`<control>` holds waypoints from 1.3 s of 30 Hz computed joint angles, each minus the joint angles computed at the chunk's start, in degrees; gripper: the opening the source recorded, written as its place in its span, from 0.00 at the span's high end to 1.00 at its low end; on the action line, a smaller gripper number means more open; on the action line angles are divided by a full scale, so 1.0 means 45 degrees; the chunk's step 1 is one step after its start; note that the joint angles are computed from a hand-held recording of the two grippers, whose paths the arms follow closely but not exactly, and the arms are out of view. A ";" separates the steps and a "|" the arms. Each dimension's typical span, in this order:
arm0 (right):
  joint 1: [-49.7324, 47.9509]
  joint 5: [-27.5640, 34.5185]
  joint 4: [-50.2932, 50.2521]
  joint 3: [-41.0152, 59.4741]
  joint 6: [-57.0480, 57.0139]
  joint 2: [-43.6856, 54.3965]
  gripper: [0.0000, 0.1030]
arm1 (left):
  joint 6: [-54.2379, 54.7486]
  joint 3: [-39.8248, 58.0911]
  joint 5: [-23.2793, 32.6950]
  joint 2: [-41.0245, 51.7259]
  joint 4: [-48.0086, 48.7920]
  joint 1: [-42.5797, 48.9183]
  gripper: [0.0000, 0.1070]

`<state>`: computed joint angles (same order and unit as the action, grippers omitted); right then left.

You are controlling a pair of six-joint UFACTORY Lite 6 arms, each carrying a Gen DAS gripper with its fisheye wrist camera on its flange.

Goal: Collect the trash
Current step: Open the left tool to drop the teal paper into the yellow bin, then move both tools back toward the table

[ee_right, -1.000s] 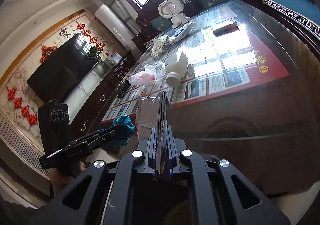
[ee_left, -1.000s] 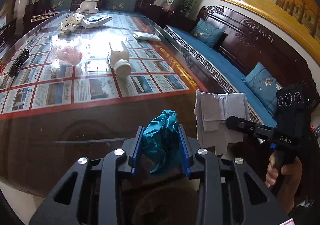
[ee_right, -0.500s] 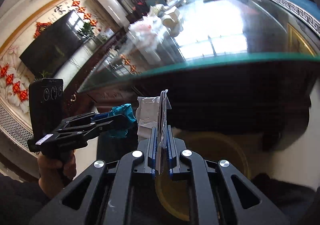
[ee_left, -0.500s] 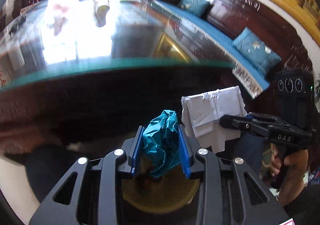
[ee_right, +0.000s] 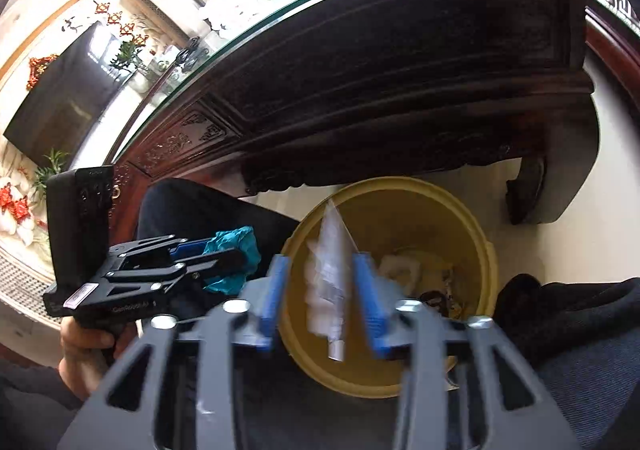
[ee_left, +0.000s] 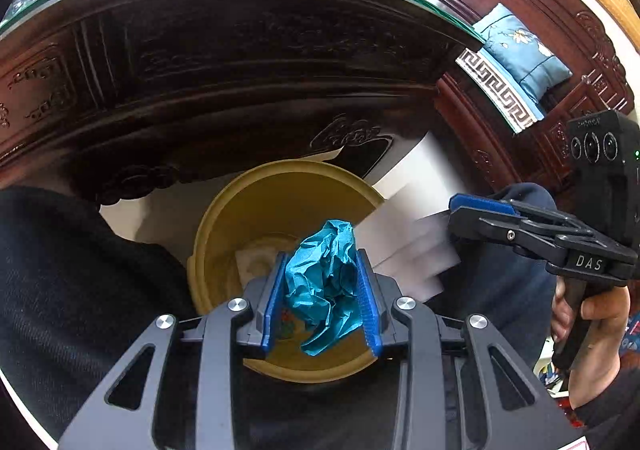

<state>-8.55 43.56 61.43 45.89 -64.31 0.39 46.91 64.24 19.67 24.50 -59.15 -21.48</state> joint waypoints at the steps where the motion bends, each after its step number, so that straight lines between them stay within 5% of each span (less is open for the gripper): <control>1: -0.0065 0.0019 0.0042 -0.0042 -0.0075 -0.0056 0.61 | -0.0061 0.0077 0.0009 0.0055 0.0071 -0.0005 0.68; 6: -0.0077 0.0060 -0.0167 0.0058 -0.0045 -0.0293 0.61 | -0.0563 0.0507 0.0006 0.0429 0.0452 -0.0351 0.68; 17: -0.0383 0.0240 -0.0505 0.0241 0.0108 -0.0162 0.61 | -0.0948 0.1326 0.0238 0.1036 0.0848 -0.0976 0.47; 26: 0.0017 0.0562 -0.0631 0.0938 0.0393 -0.0176 0.61 | -0.2521 0.1763 0.0329 0.0618 0.2624 -0.0743 0.46; 35: 0.1075 0.0934 -0.0868 0.4924 0.1743 0.1644 0.60 | -0.4649 0.2654 0.0061 -0.0686 0.5025 0.0935 0.40; 39: 0.1981 0.0715 -0.1402 0.8202 0.3270 0.3313 0.41 | -0.6170 0.4190 0.0212 -0.0469 0.6551 0.1875 0.29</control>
<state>0.37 46.77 55.13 82.80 -49.59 15.30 19.15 83.09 20.62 22.39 -29.67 -13.04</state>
